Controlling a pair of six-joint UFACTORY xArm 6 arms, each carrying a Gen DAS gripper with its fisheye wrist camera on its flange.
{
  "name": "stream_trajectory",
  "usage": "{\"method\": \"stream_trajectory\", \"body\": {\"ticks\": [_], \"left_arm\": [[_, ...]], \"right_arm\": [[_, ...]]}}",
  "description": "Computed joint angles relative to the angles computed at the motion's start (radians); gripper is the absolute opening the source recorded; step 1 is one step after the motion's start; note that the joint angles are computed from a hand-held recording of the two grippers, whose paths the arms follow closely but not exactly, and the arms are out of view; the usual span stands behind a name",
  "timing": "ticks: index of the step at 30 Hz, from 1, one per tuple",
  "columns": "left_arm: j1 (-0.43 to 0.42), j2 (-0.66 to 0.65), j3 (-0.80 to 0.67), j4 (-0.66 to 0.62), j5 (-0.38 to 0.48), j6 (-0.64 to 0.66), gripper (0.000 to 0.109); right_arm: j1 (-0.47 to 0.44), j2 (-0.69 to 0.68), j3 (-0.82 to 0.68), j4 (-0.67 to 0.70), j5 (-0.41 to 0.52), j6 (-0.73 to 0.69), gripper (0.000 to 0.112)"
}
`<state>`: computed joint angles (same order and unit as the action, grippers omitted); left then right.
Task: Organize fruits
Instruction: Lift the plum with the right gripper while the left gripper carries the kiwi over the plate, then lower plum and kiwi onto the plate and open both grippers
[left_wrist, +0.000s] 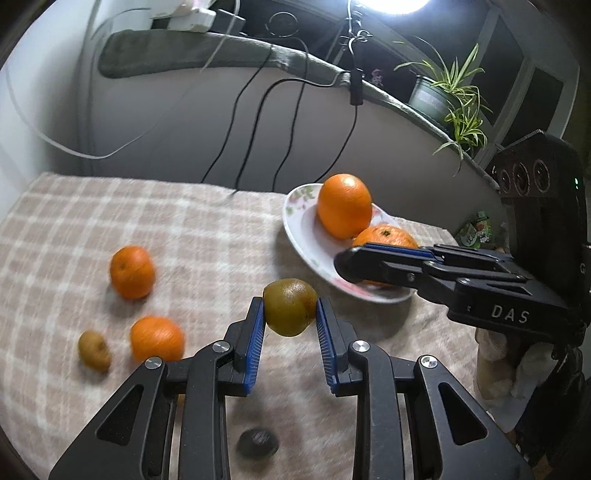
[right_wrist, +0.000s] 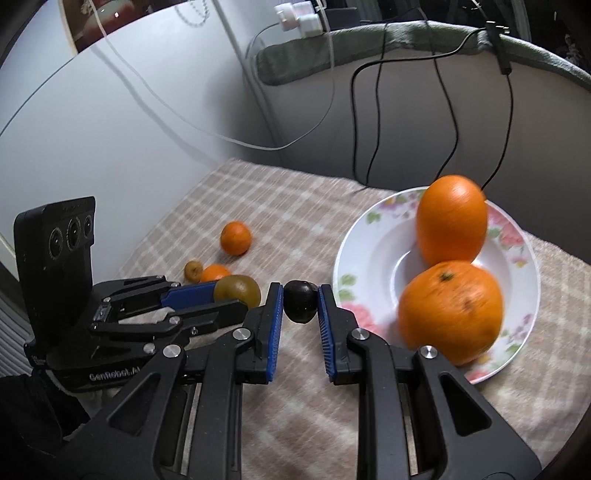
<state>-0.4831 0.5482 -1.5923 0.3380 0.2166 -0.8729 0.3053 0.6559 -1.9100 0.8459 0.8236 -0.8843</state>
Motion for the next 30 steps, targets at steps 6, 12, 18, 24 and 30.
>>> {"method": "stream_trajectory", "body": {"ticks": [6,12,18,24,30], "left_arm": [[-0.01,0.086,-0.13,-0.094,0.032,0.101,0.026],[-0.016,0.156,-0.242,-0.145,0.067,0.156,0.026],[-0.022,0.206,-0.326,-0.176,0.105,0.2,0.026],[-0.028,0.233,-0.368,-0.2,0.117,0.228,0.027],[-0.033,0.243,-0.386,-0.169,0.123,0.217,0.04]], "right_arm": [[-0.015,0.097,-0.151,-0.047,0.019,0.058,0.02],[-0.023,0.192,-0.292,-0.092,0.054,0.11,0.02],[-0.024,0.252,-0.384,-0.115,0.075,0.136,0.02],[-0.023,0.277,-0.425,-0.128,0.082,0.15,0.02],[-0.019,0.281,-0.433,-0.143,0.076,0.157,0.021]]}}
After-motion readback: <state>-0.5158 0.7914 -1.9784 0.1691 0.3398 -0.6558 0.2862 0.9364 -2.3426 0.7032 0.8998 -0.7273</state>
